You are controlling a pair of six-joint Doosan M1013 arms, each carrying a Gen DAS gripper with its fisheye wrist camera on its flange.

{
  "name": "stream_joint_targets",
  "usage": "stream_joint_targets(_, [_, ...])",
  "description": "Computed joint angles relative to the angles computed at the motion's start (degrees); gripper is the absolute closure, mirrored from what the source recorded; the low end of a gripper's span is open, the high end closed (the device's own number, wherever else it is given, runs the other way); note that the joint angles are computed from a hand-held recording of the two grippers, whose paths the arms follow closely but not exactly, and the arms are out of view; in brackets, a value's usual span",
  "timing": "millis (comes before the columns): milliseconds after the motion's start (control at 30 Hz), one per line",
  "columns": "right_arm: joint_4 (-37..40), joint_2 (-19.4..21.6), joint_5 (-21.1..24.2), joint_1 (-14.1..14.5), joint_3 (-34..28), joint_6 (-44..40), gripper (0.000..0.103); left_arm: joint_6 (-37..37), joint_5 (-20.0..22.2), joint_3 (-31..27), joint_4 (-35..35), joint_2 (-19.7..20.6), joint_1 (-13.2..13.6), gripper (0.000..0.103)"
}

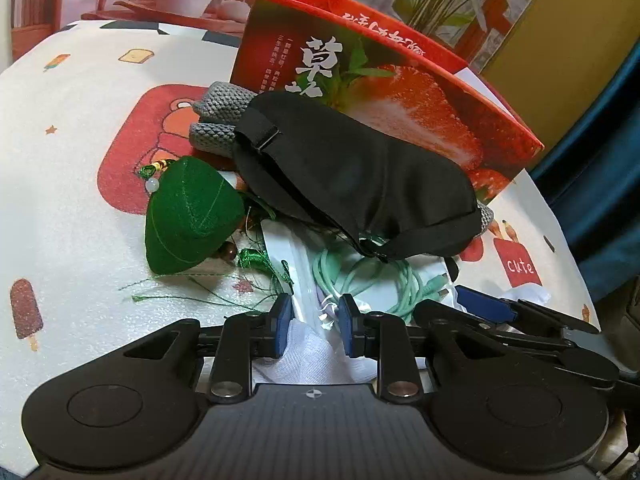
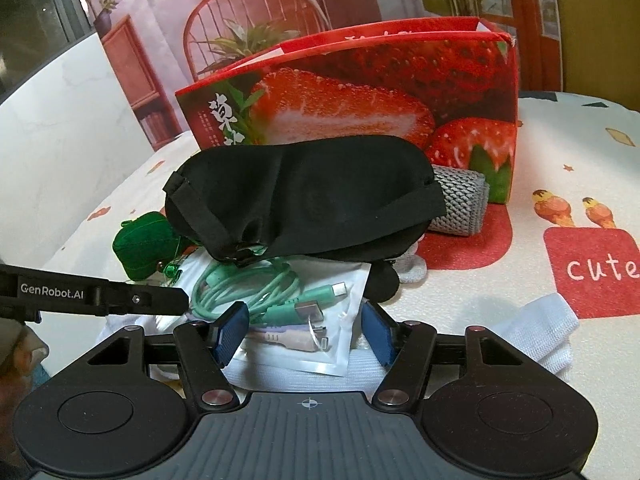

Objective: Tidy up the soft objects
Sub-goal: 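Lower both grippers onto the bagged green cable and close them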

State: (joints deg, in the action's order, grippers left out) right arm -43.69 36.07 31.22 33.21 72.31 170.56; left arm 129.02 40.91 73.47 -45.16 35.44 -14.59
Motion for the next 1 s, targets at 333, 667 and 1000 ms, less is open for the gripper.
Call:
stream_joint_targets(333, [1.9, -0.4, -3.4, -0.5, 0.7, 1.0, 0.044, 2.9, 1.6, 0.4, -3.0, 0.1, 0.1, 0.07])
stream_joint_targets(667, [3.6, -1.0, -5.3, -0.7, 1.2, 0.3, 0.06, 5.2, 1.6, 0.7, -4.3, -0.4, 0.2, 0.071])
stream_joint_targets(1000, [0.2, -1.6, -4.0, 0.0, 1.0, 0.3, 0.075, 0.9, -0.7, 1.4, -1.7, -0.8, 0.5, 0.086])
